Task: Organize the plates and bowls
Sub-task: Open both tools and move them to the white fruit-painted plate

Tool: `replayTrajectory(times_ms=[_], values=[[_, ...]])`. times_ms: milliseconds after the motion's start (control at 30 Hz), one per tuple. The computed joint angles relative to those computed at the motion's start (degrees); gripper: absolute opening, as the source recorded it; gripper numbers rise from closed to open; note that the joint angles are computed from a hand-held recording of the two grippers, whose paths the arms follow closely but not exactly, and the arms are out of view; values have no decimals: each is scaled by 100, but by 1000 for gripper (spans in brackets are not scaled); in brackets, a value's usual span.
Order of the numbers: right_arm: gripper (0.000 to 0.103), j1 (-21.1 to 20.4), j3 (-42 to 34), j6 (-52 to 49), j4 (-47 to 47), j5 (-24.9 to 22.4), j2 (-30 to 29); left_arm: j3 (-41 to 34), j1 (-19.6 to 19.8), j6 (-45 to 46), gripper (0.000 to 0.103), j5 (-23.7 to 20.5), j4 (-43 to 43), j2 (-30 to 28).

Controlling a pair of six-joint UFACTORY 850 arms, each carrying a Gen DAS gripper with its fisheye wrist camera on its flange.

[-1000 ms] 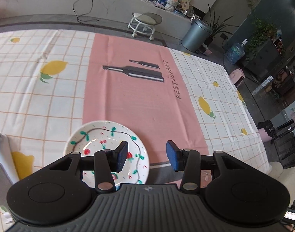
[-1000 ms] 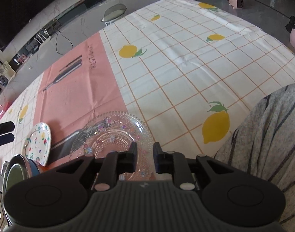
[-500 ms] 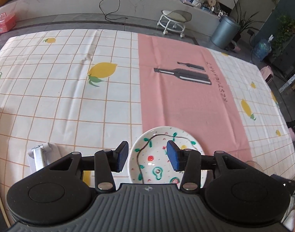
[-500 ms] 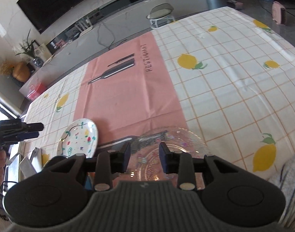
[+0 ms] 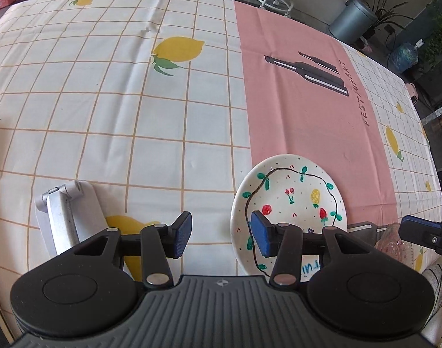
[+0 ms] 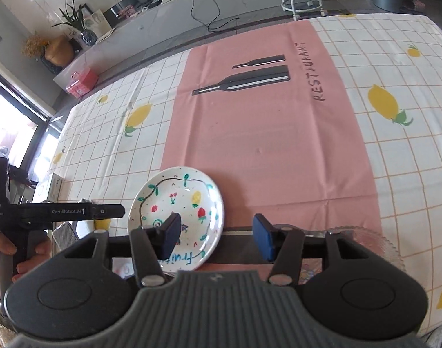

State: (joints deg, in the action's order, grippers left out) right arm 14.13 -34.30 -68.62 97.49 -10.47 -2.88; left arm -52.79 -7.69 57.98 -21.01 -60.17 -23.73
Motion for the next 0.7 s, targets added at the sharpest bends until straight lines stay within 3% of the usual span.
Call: replayTrajectory(times_ms=[67,167,300,467,700], values=[[55,-87,-199,330,-362,-334,-247,9,71,572,54,-77,-462,-39],[57,-510,-435,320,-434,-1615,-641,-27,263,1182,54,-506,-851,-123],[56,-581,-554,-114,-131,-1608,-795,-189,496,1309,54,-1137,-1007,-358],[53,-917,-584,-375,2,-2079,-1168,-342,636,1373,54,-1416,-1115,-566],[47,-1375,-527,-773,200,-2836,-1783,-597,975,1963,54,-2778,-1431,-1095]])
